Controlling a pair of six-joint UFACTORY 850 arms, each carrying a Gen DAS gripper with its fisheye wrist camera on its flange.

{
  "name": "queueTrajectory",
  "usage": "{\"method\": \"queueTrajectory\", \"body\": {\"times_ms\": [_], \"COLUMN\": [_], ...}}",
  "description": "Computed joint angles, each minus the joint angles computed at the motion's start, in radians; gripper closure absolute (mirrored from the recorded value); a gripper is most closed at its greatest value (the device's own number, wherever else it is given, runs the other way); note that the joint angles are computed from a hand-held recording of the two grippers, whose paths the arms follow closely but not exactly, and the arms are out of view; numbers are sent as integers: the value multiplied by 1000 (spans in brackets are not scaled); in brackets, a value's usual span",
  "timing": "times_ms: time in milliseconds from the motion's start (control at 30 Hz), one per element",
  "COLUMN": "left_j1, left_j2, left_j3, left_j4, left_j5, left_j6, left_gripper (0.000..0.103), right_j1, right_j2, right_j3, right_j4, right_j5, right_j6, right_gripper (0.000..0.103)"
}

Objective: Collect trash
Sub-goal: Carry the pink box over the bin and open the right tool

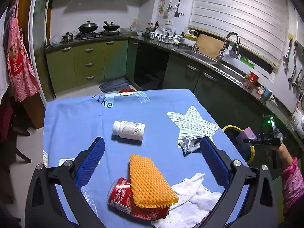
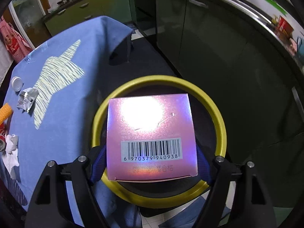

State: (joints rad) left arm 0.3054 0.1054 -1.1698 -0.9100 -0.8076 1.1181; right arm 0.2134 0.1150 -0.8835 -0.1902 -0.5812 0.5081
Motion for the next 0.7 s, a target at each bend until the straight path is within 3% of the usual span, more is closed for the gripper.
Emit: {"method": "queueTrajectory", "body": {"times_ms": [133,233,400,533,700], "left_j1": [-3,-5,-3,-7,-8], "left_j2": [-2,-5,-7,-28,-99], "left_j3": [-1,-2,-7,-35,-100], "left_j4": [0,0,7,31,68], "left_j5": [1,0,4,3,-57], "left_j6": [3,9,10,-8,-52], "left_gripper": [5,5,5,5,5], "right_j1": [-14,-30,-39,4,65], "right_j2": [-15,-15,16,76,121], "right_j3": [8,12,16,37,57], "right_j4": [11,12,32,-3,-21], "right_j5": [11,26,45,71,103], "right_j6": [4,20,55,146,183], "right_gripper": [27,11,10,10,10]}}
